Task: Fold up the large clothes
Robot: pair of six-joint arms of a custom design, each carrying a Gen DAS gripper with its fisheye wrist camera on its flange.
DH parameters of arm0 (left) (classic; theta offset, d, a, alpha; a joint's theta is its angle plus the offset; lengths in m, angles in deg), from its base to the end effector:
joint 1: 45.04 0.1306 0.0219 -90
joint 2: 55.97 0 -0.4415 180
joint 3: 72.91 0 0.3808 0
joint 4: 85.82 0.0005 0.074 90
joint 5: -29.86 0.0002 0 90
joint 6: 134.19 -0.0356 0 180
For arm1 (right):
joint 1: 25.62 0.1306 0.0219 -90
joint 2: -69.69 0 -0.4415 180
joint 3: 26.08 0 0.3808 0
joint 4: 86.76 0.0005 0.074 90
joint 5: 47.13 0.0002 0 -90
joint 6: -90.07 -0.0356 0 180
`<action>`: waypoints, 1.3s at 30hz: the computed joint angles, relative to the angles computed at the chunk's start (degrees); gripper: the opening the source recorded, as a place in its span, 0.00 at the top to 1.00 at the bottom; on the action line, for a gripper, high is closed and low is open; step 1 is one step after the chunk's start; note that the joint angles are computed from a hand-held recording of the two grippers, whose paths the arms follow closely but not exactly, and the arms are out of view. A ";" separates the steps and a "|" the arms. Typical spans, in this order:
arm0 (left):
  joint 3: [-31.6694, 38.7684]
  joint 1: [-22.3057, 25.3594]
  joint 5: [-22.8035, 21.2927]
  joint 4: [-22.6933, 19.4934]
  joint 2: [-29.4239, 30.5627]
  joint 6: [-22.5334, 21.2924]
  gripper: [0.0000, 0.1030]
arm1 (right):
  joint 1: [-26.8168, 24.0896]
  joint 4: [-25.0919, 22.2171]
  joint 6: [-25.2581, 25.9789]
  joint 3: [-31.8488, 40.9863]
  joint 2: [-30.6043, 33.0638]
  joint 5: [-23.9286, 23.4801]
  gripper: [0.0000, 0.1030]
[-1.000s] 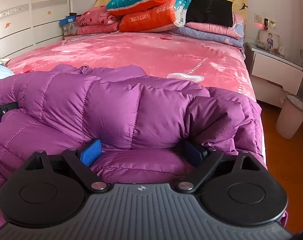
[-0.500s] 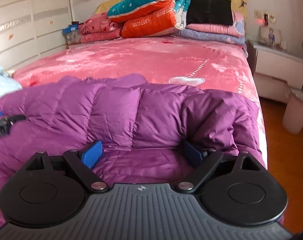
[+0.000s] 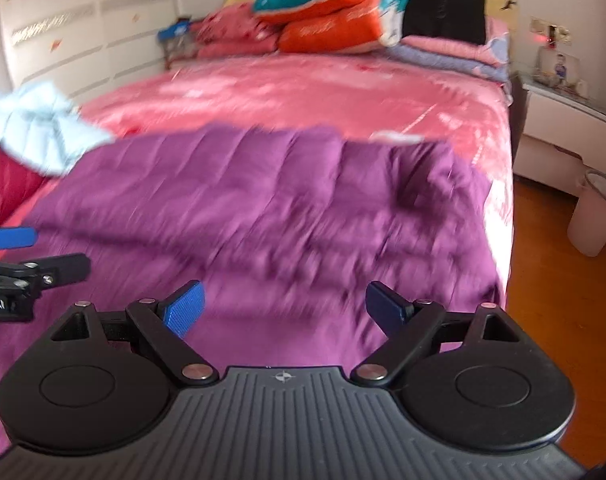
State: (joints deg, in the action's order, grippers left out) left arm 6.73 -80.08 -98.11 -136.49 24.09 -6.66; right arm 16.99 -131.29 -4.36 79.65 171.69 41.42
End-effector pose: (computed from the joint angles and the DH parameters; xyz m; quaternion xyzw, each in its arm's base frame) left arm 0.3320 -0.2066 0.4831 -0.1277 0.8890 0.0609 0.4354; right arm 0.4240 0.3906 0.5155 -0.3023 0.8574 0.1767 0.3771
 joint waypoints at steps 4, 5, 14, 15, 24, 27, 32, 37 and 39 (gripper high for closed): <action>-0.60 -3.72 -0.11 -4.90 -0.28 4.74 0.05 | 1.76 -3.65 0.61 -3.96 -3.04 0.58 0.00; -0.61 -4.44 0.20 -6.33 -0.33 6.34 0.05 | 2.04 -4.25 0.19 -4.72 -3.62 0.77 0.00; -2.83 -10.21 -0.02 -13.99 -2.49 18.53 0.05 | 3.12 -9.02 -2.51 -10.25 -8.90 0.30 0.00; -2.86 -10.90 -0.33 -14.78 -2.68 19.49 0.05 | 3.69 -8.84 -2.70 -11.30 -9.87 0.69 0.00; -2.76 -16.11 -1.13 -20.69 -4.09 24.80 0.05 | 6.32 -11.79 -5.09 -16.19 -16.12 1.20 0.00; -2.57 -17.82 -1.11 -22.19 -4.82 27.41 0.05 | 6.71 -13.23 -7.02 -16.76 -17.67 0.41 0.00; -1.61 -21.86 -2.66 -26.12 -5.61 32.06 0.05 | 7.07 -15.19 -9.17 -17.32 -19.80 -0.18 0.00; 0.15 -26.56 -6.77 -31.84 -6.38 37.58 0.05 | 6.60 -16.86 -10.16 -17.86 -22.01 -1.92 0.00; 1.01 -28.36 -8.90 -34.82 -6.57 39.90 0.05 | 5.44 -17.27 -10.62 -17.75 -22.28 -4.69 0.00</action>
